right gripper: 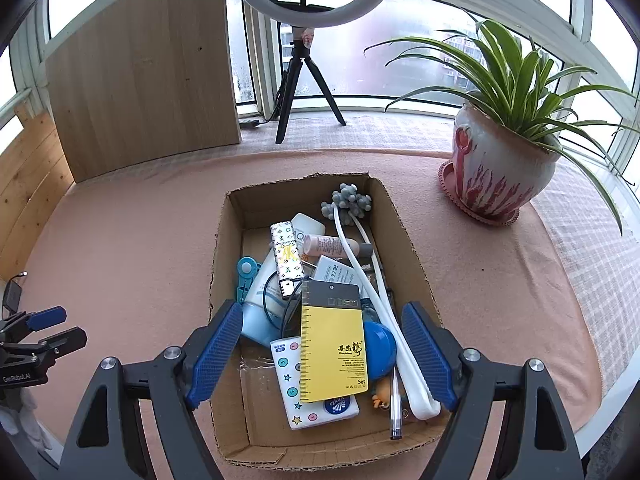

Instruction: Organize objects

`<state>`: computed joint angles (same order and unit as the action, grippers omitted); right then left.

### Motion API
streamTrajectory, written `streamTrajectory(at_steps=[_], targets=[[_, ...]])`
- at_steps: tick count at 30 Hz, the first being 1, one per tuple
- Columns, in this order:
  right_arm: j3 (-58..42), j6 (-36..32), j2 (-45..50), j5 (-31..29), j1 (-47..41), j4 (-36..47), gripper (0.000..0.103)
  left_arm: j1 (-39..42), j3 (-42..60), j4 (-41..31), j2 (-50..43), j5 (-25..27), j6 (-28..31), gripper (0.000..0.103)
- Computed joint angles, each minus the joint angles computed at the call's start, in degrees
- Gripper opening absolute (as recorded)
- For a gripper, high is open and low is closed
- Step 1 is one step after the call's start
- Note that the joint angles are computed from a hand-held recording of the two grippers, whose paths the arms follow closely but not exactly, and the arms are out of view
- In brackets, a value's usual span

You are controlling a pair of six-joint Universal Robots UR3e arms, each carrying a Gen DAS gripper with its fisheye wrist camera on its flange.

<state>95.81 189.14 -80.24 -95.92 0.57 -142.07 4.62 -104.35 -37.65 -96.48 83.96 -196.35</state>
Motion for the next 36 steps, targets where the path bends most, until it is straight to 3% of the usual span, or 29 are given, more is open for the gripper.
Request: streamTrajectory(at_steps=[36], targets=[[-24.46, 12.96, 16.54, -6.46, 20.65, 7.42, 0.079, 15.71, -10.74, -9.12, 22.61, -0.85, 11.26, 0.085]])
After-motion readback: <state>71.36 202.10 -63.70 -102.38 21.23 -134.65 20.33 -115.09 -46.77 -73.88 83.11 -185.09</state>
